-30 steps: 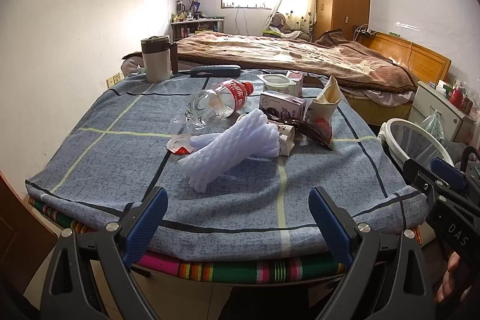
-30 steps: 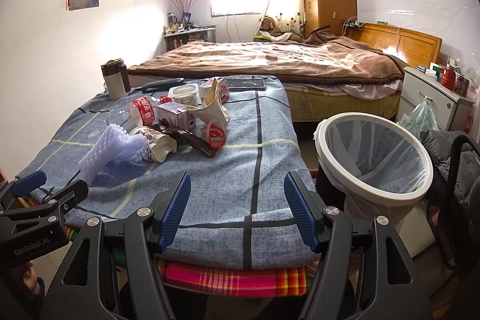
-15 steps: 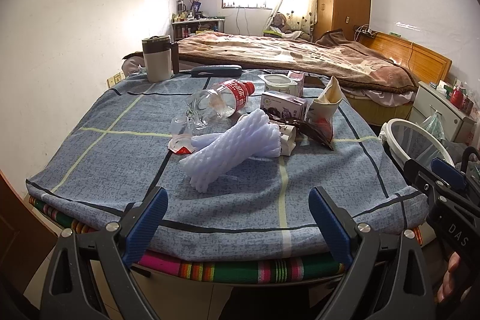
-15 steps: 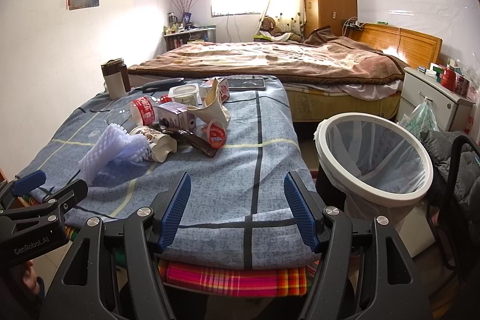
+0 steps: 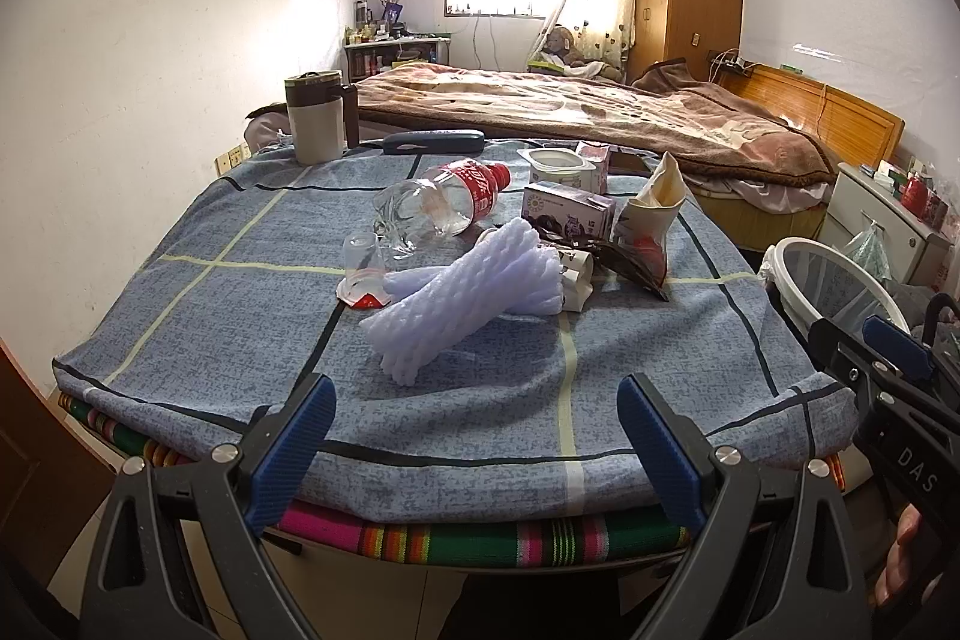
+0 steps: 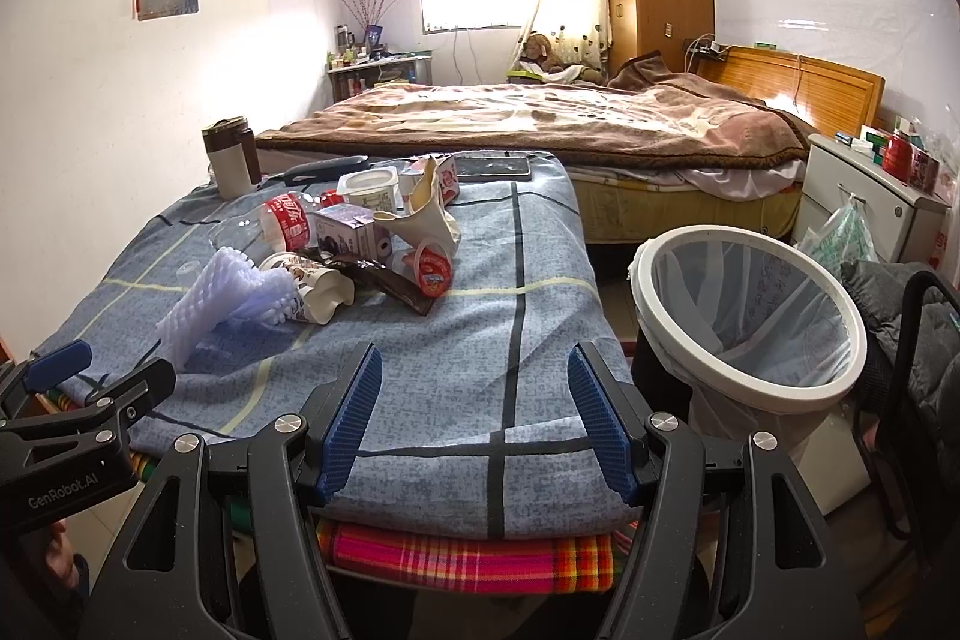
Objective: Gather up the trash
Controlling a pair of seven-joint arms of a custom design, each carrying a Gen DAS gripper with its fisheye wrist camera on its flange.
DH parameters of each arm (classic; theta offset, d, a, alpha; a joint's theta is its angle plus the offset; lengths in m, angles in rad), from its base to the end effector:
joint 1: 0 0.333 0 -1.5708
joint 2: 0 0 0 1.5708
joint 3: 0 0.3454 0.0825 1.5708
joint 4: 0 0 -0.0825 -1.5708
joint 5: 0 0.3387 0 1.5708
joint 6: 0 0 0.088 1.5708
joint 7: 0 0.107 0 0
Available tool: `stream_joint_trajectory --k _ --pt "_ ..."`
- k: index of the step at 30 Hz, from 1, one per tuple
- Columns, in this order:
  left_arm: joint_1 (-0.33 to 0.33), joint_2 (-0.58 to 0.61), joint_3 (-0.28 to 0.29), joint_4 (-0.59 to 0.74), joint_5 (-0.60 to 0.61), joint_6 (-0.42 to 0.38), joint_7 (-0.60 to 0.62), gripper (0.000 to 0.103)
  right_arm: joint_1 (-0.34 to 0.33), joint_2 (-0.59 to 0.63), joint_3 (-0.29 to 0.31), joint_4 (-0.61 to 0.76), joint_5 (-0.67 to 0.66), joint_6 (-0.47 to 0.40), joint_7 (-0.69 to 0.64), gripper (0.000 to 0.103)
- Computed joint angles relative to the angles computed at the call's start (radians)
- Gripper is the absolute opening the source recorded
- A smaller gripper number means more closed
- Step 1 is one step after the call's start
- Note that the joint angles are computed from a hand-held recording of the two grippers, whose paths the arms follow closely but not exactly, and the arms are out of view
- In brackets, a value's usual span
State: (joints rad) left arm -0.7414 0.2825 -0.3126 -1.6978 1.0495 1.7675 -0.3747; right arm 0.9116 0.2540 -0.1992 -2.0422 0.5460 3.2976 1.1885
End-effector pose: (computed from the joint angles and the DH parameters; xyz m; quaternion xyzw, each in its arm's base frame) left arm 0.3798 -0.4705 0.5004 -0.7831 0.4303 -0.2267 0.3874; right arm 0.4830 0.3616 0.4942 -0.7661 0.4321 -0.2146 0.4246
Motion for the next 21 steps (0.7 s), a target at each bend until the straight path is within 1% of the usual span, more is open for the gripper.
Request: stream_joint_trajectory --k 1,3,5,6,10,14,16,18,20,21 --pt "0.001 -0.001 0.000 -0.001 -0.001 0.002 -0.001 0.096 0.008 0.001 -0.008 0.002 0.000 -0.002 0.002 0.066" --pt "0.002 -0.003 0.000 -0.004 -0.003 0.006 -0.002 0.096 -0.001 0.000 0.001 0.001 -0.002 0.000 0.002 0.066" --pt "0.003 -0.003 0.000 -0.004 -0.003 0.005 0.000 0.096 0.009 0.003 -0.011 0.003 -0.003 -0.004 0.004 0.066" --pt "0.003 -0.003 0.000 -0.004 -0.004 0.005 0.001 0.096 0.004 0.001 -0.006 0.001 -0.003 -0.004 0.005 0.066" --pt "0.007 -0.003 0.001 -0.008 -0.007 0.013 0.001 0.096 0.021 0.007 -0.027 0.008 -0.017 -0.016 0.021 0.066" --pt "0.021 -0.013 0.003 -0.030 -0.008 0.044 -0.002 0.096 0.031 0.022 -0.050 0.025 -0.040 -0.028 0.046 0.066" --pt "0.031 -0.027 0.003 -0.053 -0.010 0.066 -0.014 0.096 0.005 0.033 -0.029 0.041 -0.048 -0.031 0.055 0.066" --pt "0.040 -0.042 0.001 -0.076 -0.005 0.080 -0.021 0.096 -0.038 0.044 0.015 0.060 -0.053 -0.033 0.054 0.066" --pt "0.056 -0.062 -0.001 -0.109 -0.003 0.111 -0.022 0.096 -0.051 0.058 0.021 0.086 -0.065 -0.053 0.061 0.066" --pt "0.066 -0.073 -0.002 -0.126 -0.003 0.131 -0.023 0.096 -0.082 0.065 0.054 0.101 -0.069 -0.056 0.056 0.066"
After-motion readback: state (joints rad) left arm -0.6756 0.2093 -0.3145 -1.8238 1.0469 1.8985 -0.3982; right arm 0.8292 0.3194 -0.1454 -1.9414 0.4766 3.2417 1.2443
